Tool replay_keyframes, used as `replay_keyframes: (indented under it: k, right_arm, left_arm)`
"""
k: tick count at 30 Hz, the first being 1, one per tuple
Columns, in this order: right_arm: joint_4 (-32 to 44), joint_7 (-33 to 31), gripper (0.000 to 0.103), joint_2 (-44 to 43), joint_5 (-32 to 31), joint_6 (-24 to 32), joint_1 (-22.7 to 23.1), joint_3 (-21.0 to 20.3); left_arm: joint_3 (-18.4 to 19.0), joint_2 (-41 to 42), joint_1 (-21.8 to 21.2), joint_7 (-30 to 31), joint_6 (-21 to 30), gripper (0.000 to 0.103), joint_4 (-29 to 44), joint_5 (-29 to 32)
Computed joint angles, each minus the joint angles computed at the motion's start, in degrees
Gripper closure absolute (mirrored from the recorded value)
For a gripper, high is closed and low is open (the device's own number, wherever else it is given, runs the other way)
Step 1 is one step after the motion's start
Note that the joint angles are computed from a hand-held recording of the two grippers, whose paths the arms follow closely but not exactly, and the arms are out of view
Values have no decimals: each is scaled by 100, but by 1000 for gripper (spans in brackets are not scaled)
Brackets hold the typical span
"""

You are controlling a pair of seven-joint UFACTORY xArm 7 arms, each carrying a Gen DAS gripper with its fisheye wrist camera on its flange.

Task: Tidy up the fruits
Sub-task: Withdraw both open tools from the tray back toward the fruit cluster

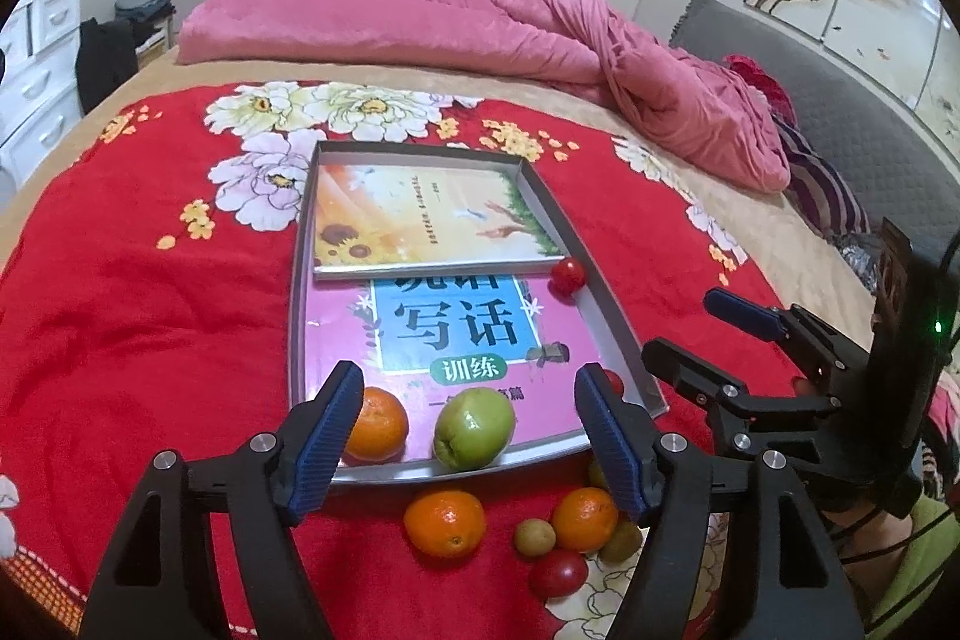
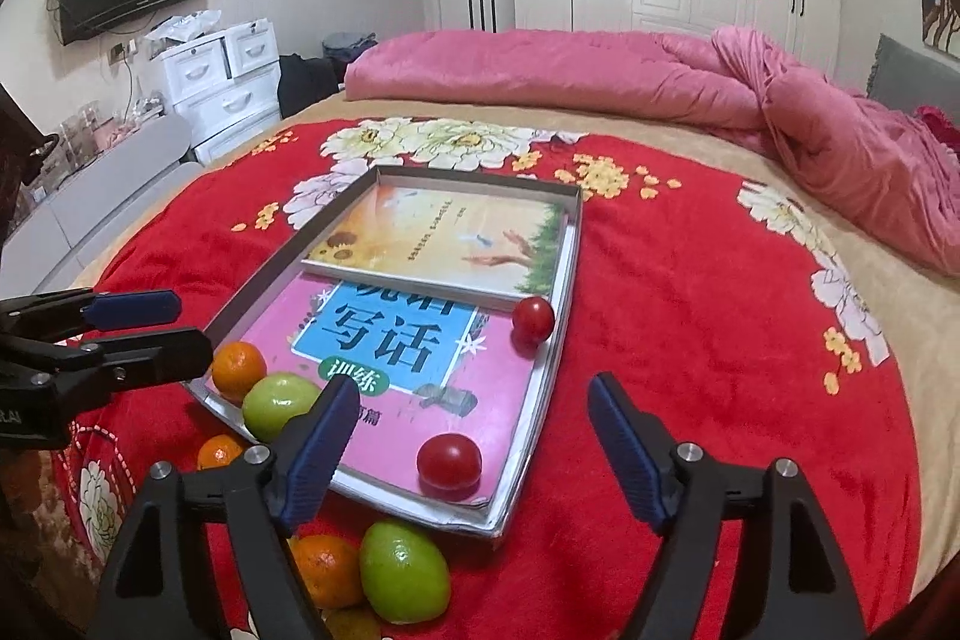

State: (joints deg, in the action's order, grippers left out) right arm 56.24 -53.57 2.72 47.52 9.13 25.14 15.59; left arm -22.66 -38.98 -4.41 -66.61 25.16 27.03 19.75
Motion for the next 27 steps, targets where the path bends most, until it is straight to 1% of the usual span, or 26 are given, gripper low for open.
replay_keyframes:
  k: [3, 4, 7, 10, 12, 19, 24, 27]
  right_arm:
    - [-28, -401, 23, -82, 357, -113, 12, 36]
    - [-39, -625, 21, -127, 577, -168, 29, 49]
    - [-41, -1172, 18, -226, 1126, -207, 115, 9]
    - [-48, -1557, 14, -300, 1488, -287, 229, -50]
    - [-59, -1791, 13, -352, 1699, -326, 300, -82]
    - [-96, -2233, 10, -487, 2127, -397, 466, -210]
    - [-124, -2341, 9, -606, 2312, -282, 508, -316]
    - [-170, -2382, 7, -694, 2373, -240, 522, -366]
  left_arm:
    - [-43, -98, 15, -61, 109, 28, 31, 9]
    - [-57, -133, 19, -79, 141, 28, 34, 19]
    - [-119, -221, 22, -150, 304, 22, 74, 40]
    - [-114, -277, -7, -204, 354, 22, 84, 37]
    - [-143, -320, -12, -245, 432, 22, 104, 45]
    - [-181, -358, -114, -337, 613, 22, 184, 33]
    - [-219, -408, -191, -424, 772, 22, 226, 18]
    - [-207, -392, -268, -441, 848, 22, 248, -15]
